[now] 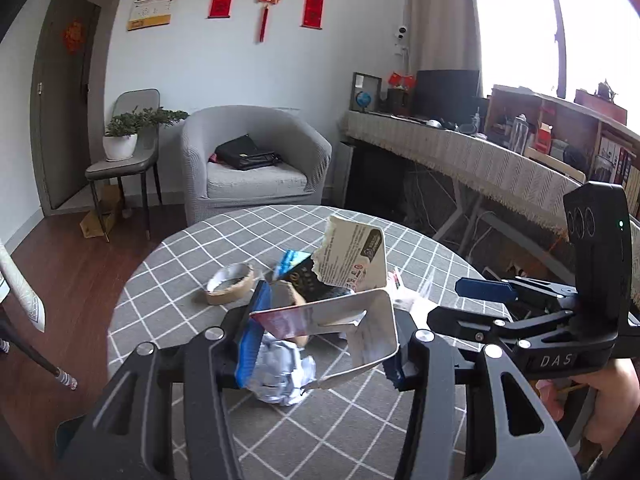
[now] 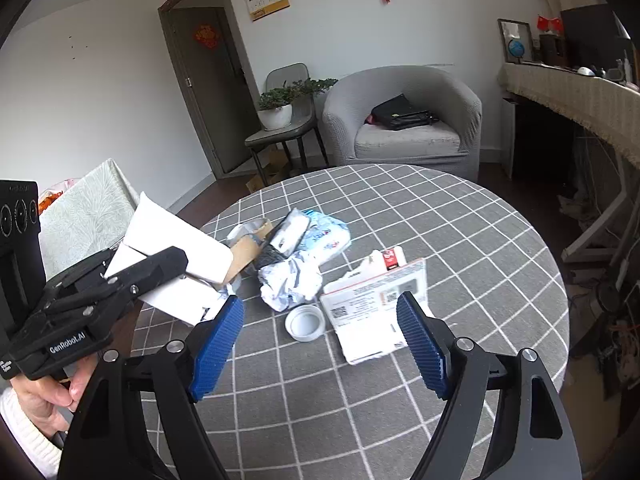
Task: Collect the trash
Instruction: 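Lower the right gripper onto the crumpled white paper ball and close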
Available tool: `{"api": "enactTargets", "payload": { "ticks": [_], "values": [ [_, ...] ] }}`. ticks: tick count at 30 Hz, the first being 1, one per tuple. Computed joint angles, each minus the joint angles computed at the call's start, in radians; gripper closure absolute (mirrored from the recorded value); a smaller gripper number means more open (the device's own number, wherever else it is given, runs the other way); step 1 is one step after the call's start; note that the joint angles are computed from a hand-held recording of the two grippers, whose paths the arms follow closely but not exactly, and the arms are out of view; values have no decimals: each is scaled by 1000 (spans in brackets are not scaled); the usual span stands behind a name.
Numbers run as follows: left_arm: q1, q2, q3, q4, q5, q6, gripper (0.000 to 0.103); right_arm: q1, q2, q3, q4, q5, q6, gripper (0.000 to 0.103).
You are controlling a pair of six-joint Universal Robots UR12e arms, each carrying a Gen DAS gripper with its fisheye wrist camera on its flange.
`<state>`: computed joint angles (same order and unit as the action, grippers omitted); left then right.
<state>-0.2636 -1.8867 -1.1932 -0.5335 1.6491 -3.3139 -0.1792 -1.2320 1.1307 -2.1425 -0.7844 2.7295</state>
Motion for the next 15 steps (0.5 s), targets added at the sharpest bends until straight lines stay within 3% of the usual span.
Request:
{"api": "enactTargets", "payload": {
  "ticks": [8,15],
  "values": [
    [39,62,-72,11,57,-25,51,51,-10,9,72,-20,-76,32],
    [63,104,-116,2,57,-37,51,85,-14,11,115,-15,-96,32]
  ]
}}
